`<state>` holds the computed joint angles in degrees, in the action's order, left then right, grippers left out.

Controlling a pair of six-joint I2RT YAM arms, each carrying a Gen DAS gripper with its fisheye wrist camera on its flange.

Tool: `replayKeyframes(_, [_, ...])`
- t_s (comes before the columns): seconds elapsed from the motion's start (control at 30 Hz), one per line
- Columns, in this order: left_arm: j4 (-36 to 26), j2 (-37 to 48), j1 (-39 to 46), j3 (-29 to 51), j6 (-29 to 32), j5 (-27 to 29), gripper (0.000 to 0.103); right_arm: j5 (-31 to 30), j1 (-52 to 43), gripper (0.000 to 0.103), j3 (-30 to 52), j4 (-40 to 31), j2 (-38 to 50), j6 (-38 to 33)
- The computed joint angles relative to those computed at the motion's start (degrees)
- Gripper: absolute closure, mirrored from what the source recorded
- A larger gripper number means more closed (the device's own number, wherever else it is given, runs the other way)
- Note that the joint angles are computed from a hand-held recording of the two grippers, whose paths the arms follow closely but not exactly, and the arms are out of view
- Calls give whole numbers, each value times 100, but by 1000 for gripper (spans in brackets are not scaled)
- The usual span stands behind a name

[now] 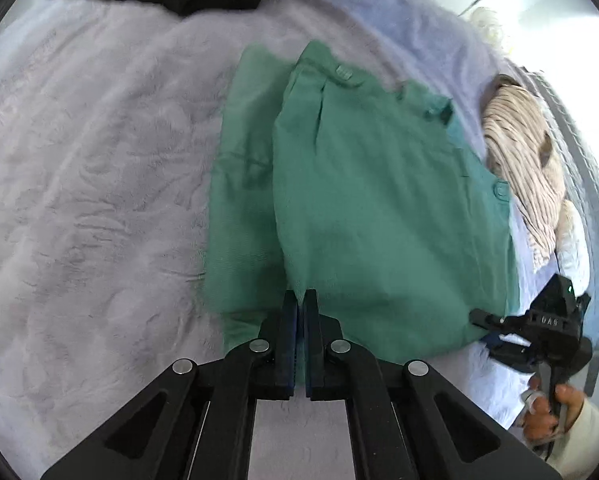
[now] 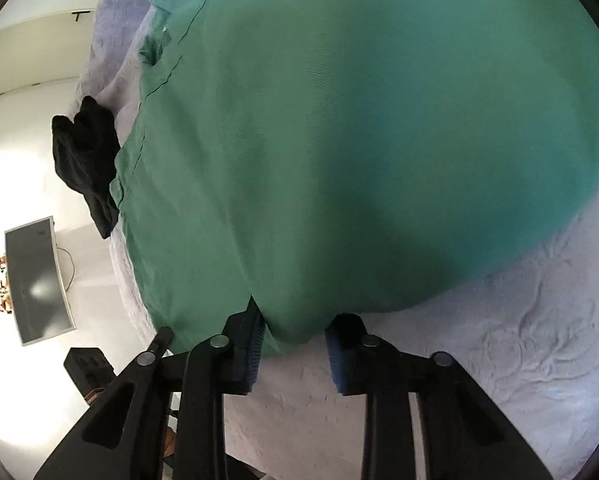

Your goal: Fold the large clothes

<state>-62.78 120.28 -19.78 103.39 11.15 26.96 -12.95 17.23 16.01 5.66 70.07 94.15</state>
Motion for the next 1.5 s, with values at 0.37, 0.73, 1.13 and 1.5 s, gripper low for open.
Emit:
replayKeyframes(0.37, [535,-283,383,-1357,-73,-799,101,-1,313,82,-112,447,623,-16])
replayKeyframes(0.73, [1037,-923,147,-893,-430,-1015,2,-298,673,35,265,-980,-649,-755])
replayKeyframes(1.13, [-179,1407,-680,1851,-376,-251,52,-110,1265,33,620,4446,3099,964])
replayKeyframes(1.5, [393,879,-346,656,-8,-310,99,-104,1430,95,1739,4780,4487,1217])
